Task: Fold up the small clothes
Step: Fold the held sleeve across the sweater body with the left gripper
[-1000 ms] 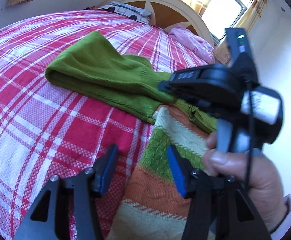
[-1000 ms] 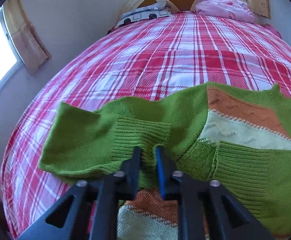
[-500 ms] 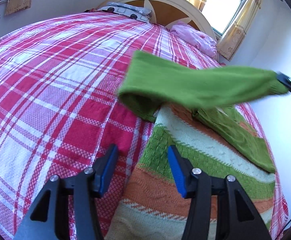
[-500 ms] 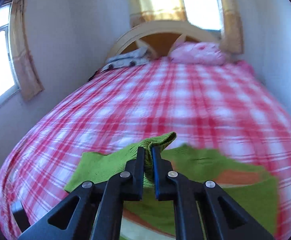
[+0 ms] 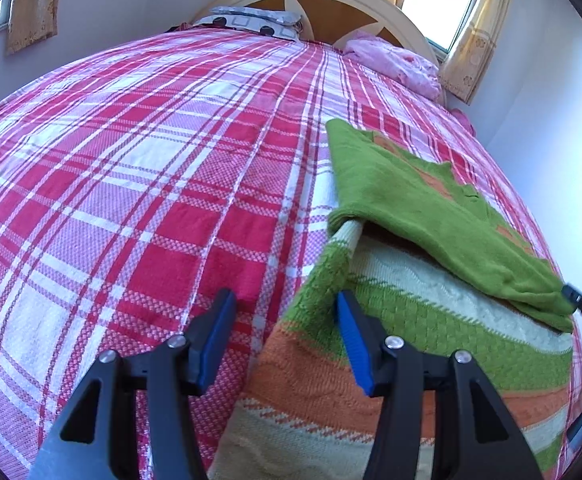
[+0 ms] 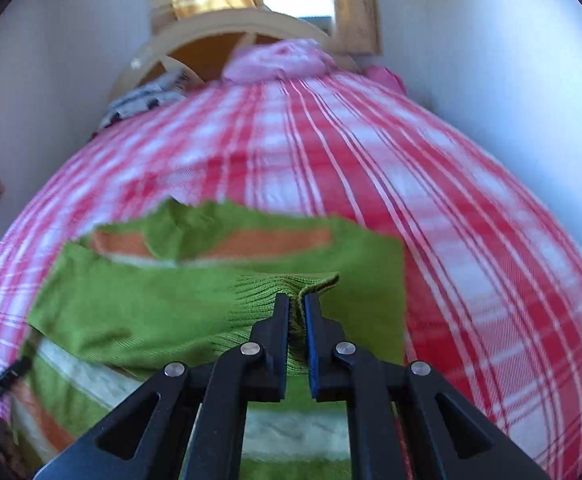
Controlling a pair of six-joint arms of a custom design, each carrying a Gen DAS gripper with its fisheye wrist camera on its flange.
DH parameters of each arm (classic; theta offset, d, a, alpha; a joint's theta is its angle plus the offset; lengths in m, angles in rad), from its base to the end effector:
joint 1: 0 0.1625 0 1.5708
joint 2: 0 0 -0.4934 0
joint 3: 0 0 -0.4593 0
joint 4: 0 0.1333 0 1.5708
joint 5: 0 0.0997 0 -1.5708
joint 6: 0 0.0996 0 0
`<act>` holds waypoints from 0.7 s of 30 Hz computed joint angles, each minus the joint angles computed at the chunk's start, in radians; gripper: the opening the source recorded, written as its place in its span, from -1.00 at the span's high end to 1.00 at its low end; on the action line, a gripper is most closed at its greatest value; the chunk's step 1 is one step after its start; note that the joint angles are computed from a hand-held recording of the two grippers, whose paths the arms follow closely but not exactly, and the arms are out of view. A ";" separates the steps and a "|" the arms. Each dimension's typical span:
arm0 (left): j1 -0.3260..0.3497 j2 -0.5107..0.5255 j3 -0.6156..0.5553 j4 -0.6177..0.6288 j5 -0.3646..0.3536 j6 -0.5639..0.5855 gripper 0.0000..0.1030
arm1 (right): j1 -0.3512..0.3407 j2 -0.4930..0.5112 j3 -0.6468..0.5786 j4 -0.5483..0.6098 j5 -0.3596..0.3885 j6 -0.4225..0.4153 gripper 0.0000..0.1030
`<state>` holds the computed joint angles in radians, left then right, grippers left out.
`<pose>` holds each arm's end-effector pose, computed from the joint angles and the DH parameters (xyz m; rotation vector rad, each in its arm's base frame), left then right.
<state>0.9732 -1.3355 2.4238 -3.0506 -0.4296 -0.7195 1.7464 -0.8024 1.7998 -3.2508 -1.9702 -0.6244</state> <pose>-0.0603 -0.4865 0.2351 -0.4080 2.1501 -1.1931 0.2202 -0.6996 0.1231 0.8105 -2.3801 0.7555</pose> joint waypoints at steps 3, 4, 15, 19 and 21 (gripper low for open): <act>0.001 0.001 -0.010 0.034 0.001 -0.002 -0.18 | -0.020 0.013 -0.003 0.051 -0.033 0.022 0.83; -0.002 0.000 -0.013 0.061 0.008 -0.016 -0.18 | -0.024 0.014 0.002 0.046 -0.030 0.016 0.81; -0.020 -0.004 -0.053 0.079 0.003 0.028 -0.19 | -0.001 -0.069 0.080 -0.080 0.016 -0.041 0.66; -0.021 0.070 -0.118 -0.105 0.058 0.221 -0.50 | 0.012 -0.033 0.061 -0.013 0.042 -0.098 0.66; -0.010 0.118 -0.161 -0.149 0.110 0.304 -0.60 | 0.011 -0.003 0.040 0.037 0.034 -0.082 0.66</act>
<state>0.9630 -1.2176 2.2630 -3.2000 -0.3201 -0.4157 1.7574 -0.8059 1.8397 -3.2138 -1.9361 -0.7062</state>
